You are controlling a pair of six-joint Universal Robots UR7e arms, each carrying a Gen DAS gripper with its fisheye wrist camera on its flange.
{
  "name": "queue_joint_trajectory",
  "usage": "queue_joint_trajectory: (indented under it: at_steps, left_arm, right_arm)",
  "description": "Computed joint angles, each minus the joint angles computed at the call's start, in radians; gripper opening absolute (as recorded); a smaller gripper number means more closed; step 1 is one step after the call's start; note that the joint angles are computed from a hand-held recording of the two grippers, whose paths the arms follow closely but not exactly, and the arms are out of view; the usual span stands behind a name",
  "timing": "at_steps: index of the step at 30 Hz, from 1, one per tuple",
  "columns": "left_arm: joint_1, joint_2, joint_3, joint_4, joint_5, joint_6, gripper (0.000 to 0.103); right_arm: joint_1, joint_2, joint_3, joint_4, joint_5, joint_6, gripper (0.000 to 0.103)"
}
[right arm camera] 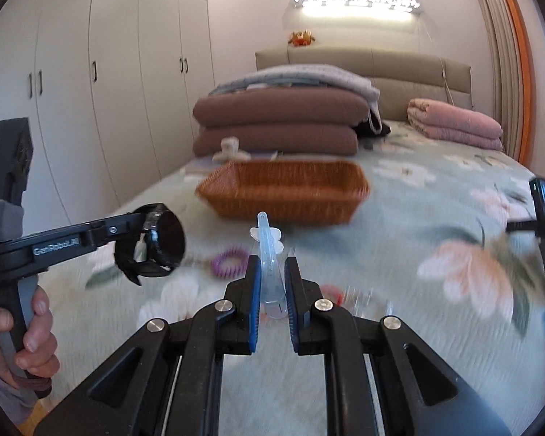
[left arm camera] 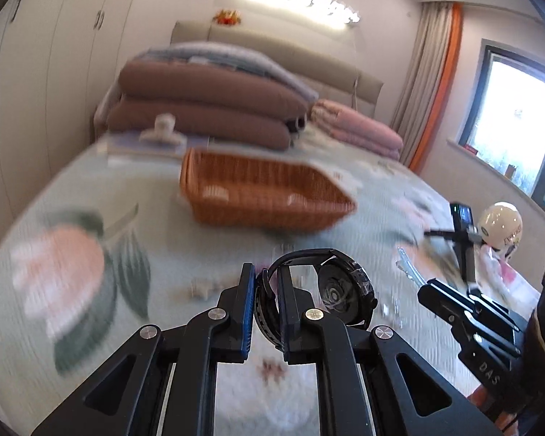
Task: Organize jewelry
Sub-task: 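Carry the watch and tube into the wicker basket and open both tools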
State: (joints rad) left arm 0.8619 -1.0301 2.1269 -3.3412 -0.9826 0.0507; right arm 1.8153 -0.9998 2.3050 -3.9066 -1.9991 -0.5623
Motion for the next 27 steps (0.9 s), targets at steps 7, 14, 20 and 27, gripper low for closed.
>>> queue_joint_trajectory:
  at_steps: [7,14,20,27]
  left_arm:
    - [0.058,0.114,-0.291,0.076,-0.071,0.075,0.011]
    - [0.123,0.288,-0.565,0.158,-0.091,0.093,0.011]
    - [0.178,0.403,-0.708,0.247,-0.101,0.021,0.011]
    - [0.19,0.459,-0.753,0.284,-0.076,0.055,0.011]
  right_arm:
    - [-0.021,-0.007,-0.228,0.198,0.04,0.026,0.016]
    - [-0.098,0.054,-0.46,0.41,0.096,0.194,0.016]
    - [-0.13,0.154,-0.599,0.509,0.048,0.21,0.016]
    - [-0.156,0.223,-0.694,0.613,-0.01,0.227,0.016]
